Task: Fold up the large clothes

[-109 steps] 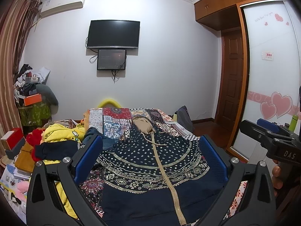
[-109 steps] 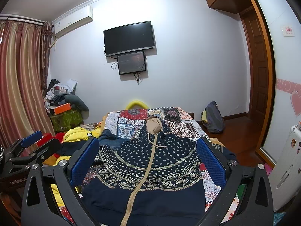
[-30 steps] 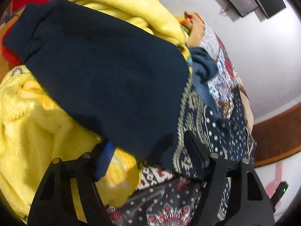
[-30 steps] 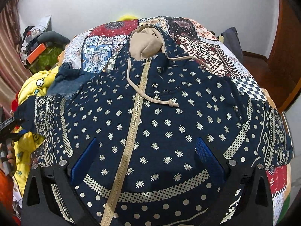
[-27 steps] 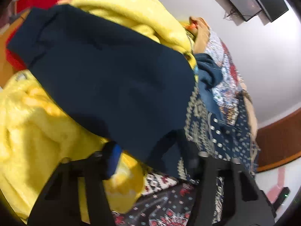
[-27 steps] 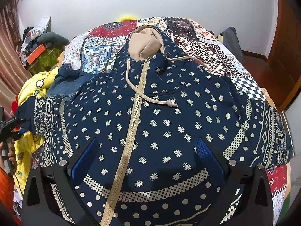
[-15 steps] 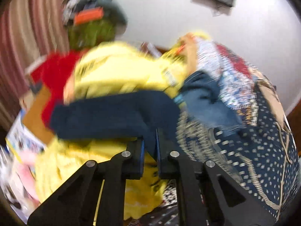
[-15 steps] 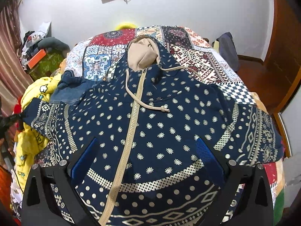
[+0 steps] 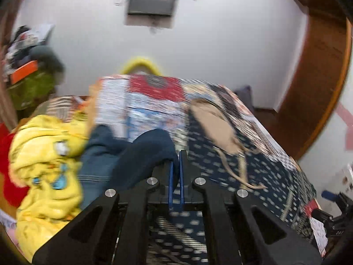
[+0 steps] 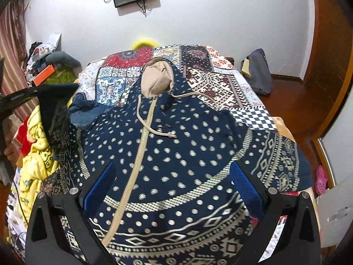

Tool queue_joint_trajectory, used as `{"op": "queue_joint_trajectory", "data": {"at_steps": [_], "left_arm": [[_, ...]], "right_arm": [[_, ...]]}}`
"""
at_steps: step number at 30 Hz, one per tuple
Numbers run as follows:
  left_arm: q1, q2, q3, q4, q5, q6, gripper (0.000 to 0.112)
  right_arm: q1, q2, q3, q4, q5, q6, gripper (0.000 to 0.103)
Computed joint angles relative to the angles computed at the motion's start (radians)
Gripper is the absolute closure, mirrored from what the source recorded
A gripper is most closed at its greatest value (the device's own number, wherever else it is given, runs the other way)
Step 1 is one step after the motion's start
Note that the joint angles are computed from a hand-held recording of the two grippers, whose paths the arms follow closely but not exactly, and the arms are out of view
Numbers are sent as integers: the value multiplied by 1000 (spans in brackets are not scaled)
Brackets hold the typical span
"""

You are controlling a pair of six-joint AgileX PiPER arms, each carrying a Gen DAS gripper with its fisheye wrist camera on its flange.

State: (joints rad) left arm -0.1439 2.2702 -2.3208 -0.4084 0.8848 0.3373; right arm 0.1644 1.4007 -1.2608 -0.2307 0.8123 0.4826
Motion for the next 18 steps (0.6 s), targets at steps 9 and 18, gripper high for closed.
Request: {"op": "queue_joint_trajectory", "data": {"at_steps": [9, 18], "left_arm": [[-211, 40, 168, 113, 36, 10, 109], [-249, 77, 237, 125, 153, 13, 88]], "right_arm": [[-64, -61, 72, 48, 4, -84, 2], [-45, -61, 83, 34, 44, -106, 2]]}}
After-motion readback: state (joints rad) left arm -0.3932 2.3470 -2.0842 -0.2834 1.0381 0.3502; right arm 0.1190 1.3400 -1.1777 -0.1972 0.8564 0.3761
